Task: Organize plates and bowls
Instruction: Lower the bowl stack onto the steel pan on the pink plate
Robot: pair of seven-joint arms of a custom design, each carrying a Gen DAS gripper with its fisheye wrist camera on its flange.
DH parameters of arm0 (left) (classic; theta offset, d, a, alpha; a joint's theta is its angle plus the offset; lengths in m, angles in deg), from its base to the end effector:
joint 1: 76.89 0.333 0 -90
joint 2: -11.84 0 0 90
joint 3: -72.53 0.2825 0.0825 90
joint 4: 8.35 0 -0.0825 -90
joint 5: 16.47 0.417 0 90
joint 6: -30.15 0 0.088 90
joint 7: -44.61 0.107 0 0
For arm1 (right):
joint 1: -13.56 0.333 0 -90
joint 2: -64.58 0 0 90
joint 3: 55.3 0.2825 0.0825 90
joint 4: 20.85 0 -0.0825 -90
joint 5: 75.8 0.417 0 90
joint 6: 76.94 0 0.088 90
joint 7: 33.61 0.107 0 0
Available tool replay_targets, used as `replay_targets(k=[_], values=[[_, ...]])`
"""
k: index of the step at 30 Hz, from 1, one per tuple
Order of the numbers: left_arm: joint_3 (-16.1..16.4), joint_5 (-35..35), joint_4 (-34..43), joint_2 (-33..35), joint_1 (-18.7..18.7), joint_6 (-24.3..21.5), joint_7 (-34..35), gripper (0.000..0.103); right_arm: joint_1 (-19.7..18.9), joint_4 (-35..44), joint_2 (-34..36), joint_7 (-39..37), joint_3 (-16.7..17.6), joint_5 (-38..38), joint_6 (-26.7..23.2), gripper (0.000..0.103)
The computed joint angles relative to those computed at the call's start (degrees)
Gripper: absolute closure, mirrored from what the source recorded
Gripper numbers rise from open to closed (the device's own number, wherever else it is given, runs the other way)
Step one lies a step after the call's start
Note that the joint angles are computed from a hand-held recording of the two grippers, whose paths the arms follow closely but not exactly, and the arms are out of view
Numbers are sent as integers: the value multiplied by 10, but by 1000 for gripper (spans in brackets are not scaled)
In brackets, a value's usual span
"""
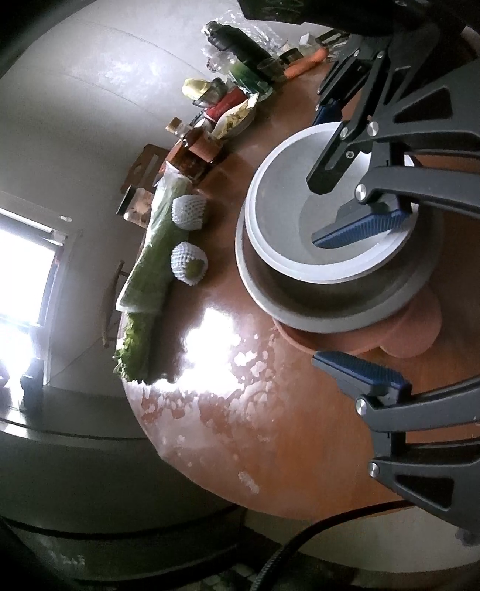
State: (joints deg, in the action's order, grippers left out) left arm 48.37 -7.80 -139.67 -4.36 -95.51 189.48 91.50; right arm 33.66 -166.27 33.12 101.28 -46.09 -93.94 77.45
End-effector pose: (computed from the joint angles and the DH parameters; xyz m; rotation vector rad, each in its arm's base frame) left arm 0.3956 -0.3893 0.4943 -1.7722 2.0503 -1.0398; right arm 0.4076 0.2434 0.4930 -1.7161 1.7637 -0.5275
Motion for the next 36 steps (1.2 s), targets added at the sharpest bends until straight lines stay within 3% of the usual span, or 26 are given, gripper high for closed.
replay_targets(k=[15, 29, 36], values=[[-37, 43, -28, -70, 18, -13, -51, 43, -20, -38, -87, 43, 33, -59, -2, 46], [-79, 51, -76, -150, 2, -65, -98, 39, 41, -140, -259, 62, 48, -35, -84, 39], [-82, 40, -90, -159, -25, -85, -102, 39, 66, -178, -319, 98, 64, -29, -125, 38]])
